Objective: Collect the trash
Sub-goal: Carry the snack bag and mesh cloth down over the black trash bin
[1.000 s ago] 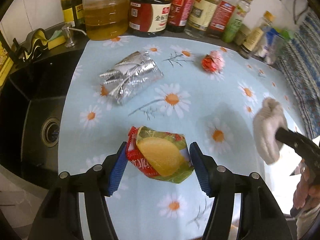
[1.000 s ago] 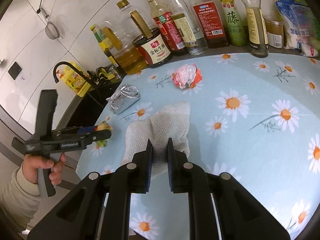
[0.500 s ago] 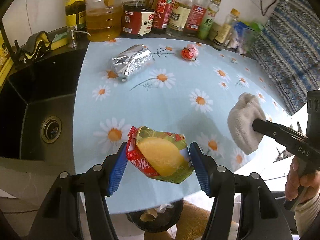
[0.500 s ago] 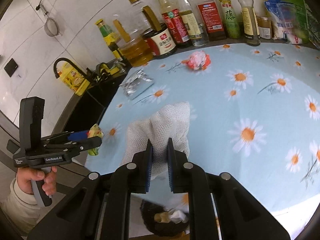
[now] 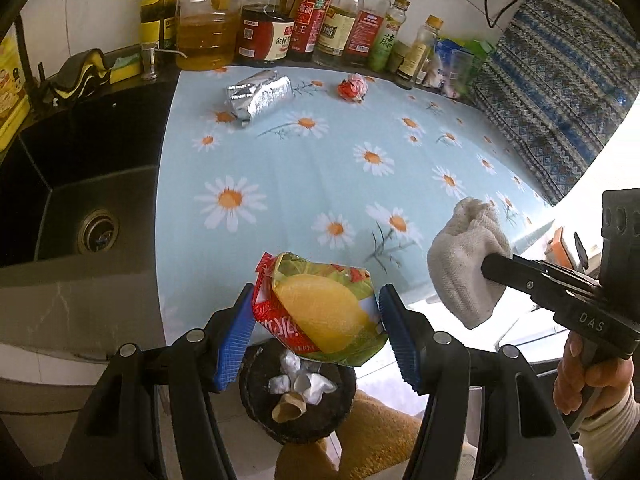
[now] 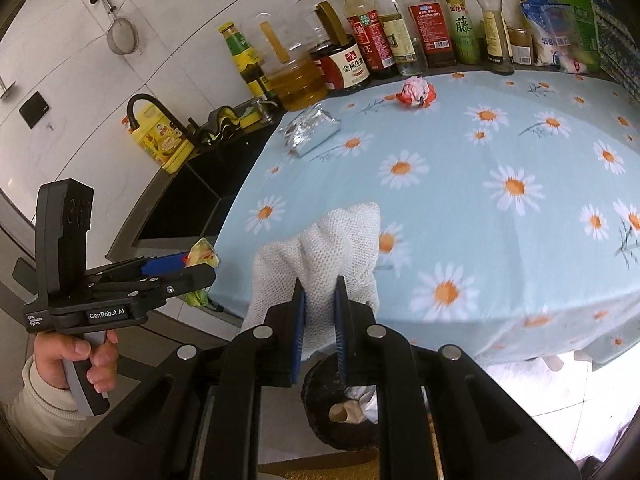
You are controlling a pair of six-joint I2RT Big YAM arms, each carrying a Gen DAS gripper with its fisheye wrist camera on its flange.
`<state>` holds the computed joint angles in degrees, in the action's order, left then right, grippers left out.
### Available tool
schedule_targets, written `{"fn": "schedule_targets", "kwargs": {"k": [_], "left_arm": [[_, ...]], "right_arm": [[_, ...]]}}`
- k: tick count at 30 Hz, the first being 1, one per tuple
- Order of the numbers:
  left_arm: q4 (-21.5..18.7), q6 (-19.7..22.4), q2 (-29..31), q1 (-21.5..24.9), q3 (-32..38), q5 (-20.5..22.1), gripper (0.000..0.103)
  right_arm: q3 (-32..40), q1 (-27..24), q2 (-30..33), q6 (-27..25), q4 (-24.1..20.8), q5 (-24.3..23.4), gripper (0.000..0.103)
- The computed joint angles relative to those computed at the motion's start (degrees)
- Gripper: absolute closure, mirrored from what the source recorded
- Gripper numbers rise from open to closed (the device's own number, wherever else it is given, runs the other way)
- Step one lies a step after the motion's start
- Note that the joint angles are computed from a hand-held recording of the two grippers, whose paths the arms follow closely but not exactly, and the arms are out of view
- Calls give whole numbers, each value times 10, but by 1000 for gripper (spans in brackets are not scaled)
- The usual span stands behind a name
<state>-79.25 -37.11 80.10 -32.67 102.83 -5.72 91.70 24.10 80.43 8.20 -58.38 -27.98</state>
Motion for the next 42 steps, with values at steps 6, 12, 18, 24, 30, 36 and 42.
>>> {"fn": "schedule_targets", "kwargs": {"k": [6, 12, 18, 24, 30, 36, 42], "left_arm": [[8, -19, -32, -20, -40, -4, 43], [11, -40, -52, -39, -70, -5, 43], [13, -61, -65, -51, -97, -3, 43], [19, -85, -75, -59, -130, 13, 43], [24, -104, -78, -60, -159, 31, 43], [31, -119, -77, -58, -190, 56, 43], [37, -127, -71, -55, -219, 79, 43]], "right_arm": [[-48, 19, -37, 16, 13, 12, 88], [-80, 28, -61, 21, 14, 14, 88], [-100, 33, -68, 16, 8, 12, 88], [-109, 41, -60, 4, -5, 14, 88], [-122, 46, -50, -2, -18, 12, 88], [-131, 51, -32, -7, -28, 15, 88], [-137, 52, -6, -10, -41, 13, 87]]}}
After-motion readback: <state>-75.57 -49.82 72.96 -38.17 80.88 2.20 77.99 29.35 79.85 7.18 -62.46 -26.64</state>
